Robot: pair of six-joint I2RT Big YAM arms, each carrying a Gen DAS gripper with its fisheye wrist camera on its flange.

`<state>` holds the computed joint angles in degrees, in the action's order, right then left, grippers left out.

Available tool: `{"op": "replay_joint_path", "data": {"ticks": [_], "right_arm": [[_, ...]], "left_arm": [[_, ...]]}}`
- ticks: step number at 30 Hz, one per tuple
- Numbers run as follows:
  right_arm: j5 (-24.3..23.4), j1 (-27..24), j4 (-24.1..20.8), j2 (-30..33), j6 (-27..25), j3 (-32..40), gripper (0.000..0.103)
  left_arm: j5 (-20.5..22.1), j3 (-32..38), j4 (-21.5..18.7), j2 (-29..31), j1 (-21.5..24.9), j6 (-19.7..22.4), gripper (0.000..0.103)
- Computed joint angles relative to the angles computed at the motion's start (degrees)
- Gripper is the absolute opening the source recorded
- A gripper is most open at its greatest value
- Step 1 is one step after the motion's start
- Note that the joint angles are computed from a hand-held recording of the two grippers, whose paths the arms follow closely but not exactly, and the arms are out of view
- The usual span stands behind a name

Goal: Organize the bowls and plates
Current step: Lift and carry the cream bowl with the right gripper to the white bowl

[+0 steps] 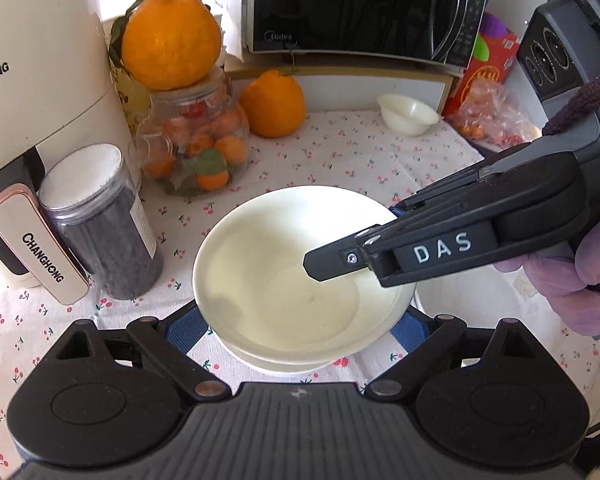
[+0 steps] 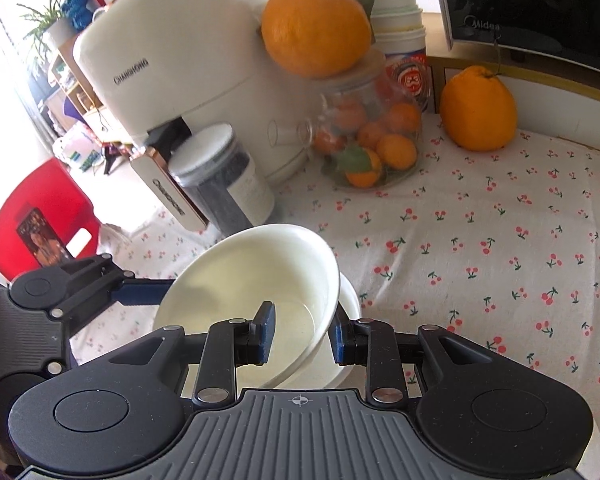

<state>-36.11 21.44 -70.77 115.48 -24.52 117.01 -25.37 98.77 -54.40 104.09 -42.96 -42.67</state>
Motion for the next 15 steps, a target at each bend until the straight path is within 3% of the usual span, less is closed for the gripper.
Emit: {"op": "replay_joint_path", "data": {"ticks": [15], "right_arm": [[2.05, 0.53, 5.36, -1.54, -2.72, -4.87, 0.029]], "left_arm": [[0.16, 2.18, -3.97, 2.34, -0.01, 0.66, 0.094]]}}
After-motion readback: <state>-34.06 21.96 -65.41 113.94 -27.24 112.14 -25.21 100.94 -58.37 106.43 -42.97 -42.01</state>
